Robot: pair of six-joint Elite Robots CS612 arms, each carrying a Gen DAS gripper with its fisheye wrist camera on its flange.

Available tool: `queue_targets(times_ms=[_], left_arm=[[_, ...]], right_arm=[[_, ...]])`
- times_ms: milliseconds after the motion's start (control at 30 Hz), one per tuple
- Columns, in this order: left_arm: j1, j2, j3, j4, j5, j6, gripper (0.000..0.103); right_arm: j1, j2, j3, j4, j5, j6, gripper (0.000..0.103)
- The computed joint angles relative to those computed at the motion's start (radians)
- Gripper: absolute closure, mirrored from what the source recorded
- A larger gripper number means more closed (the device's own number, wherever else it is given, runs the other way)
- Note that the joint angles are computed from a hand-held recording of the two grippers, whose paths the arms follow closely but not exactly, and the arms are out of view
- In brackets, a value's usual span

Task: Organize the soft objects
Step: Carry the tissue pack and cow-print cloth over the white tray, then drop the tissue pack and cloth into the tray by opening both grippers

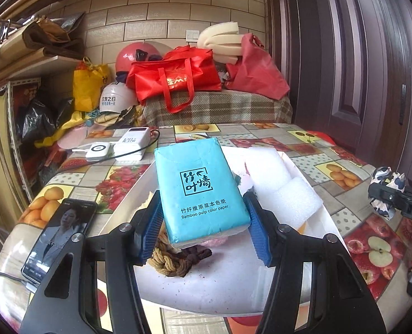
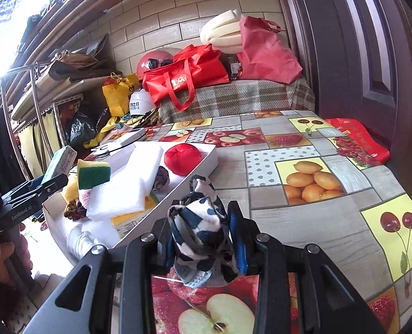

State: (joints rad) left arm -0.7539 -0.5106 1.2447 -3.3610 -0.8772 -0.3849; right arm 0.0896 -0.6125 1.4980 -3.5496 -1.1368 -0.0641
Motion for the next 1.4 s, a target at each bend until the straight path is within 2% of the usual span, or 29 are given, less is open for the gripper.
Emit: queue_targets(times_ms=[167,567,933,1067,1267,1400], left_arm=[[-0.006,0.005,-0.004,-0.013,0.01,0.034,0.046],[-0.004,0.001,-0.002,-0.006,0.004,0.015,0.046],[0.0,-0.003,0.009,-0.007,0.0,-0.006,0.046],[0.007,-0.007,0.015,0.011,-0.01,-0.045,0.046],[0.007,-0.006,0.011,0.01,-0.009,-0.028,0.046],[0.008,-0.006,0.009,0.014,-0.011,-0.033,0.046]], right_arm=[[0.018,0.004,-0.014,0.028,0.016,-0.048,0.068],[0.052,0.009,-0.032,0.062,0.063,-0.135,0.069],[0.06,0.011,-0.043,0.099,0.098,-0.175,0.069],[0.062,0.009,-0.049,0.139,0.126,-0.207,0.069],[0.072,0.005,-0.057,0.21,0.137,-0.271,0.069],[0.073,0.005,-0.066,0.255,0.138,-0.271,0.069]])
